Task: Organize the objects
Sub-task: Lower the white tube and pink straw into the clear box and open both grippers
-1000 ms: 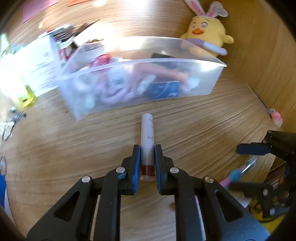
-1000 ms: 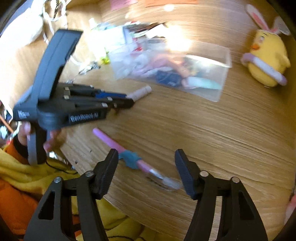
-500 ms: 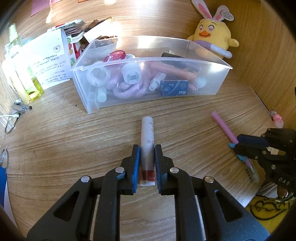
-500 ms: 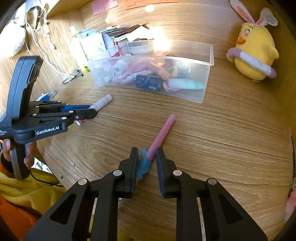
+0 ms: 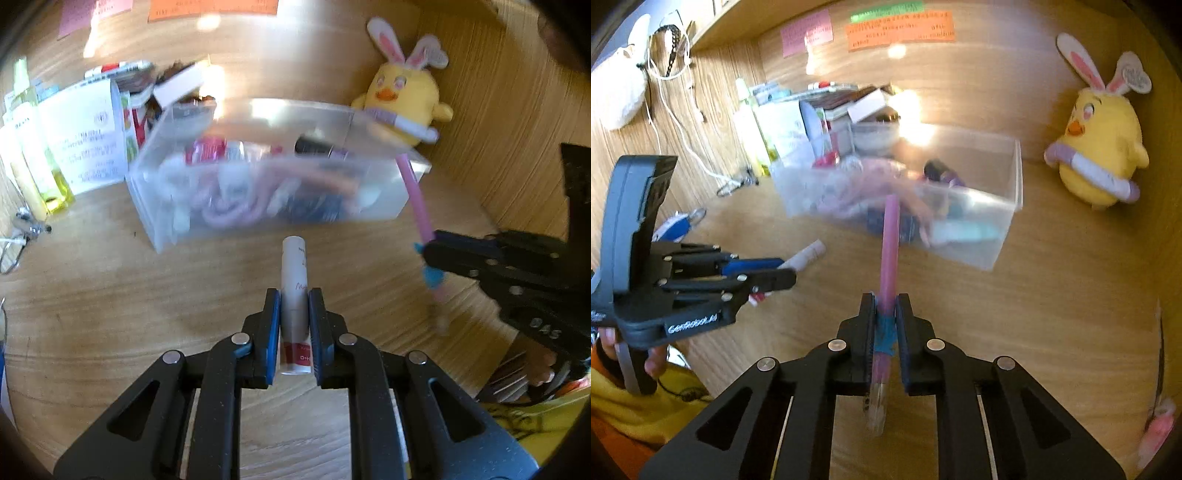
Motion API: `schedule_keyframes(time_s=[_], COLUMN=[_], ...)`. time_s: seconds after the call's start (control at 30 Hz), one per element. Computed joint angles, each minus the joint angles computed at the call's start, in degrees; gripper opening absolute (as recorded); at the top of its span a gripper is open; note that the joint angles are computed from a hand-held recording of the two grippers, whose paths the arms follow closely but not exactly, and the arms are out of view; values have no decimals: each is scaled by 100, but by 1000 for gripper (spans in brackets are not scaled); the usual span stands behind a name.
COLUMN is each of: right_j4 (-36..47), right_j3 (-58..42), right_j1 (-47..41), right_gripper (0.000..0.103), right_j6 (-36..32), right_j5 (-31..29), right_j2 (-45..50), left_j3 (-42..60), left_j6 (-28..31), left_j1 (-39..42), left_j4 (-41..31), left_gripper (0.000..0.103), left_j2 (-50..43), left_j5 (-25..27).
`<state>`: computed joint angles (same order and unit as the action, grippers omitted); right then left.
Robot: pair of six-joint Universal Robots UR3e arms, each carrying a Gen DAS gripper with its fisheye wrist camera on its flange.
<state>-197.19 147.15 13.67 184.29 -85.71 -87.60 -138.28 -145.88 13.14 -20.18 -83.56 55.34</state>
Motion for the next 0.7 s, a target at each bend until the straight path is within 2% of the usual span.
schedule_keyframes(time_s=[0.37,0.7], right_j4=[418,797], right_j3=[-747,-1518], right_j1=[-164,-427], right_gripper=[10,10], right_j6=[-109,-380], right_j5=[-98,-105], right_j2=[-340,-365], left_j3=[710,1728], left_j6=[-321,-768], left_j1=[31,-84], left_j4=[-154,-197], left_gripper=[14,14], left_j2=[61,-610], left_j5=[-529,-563])
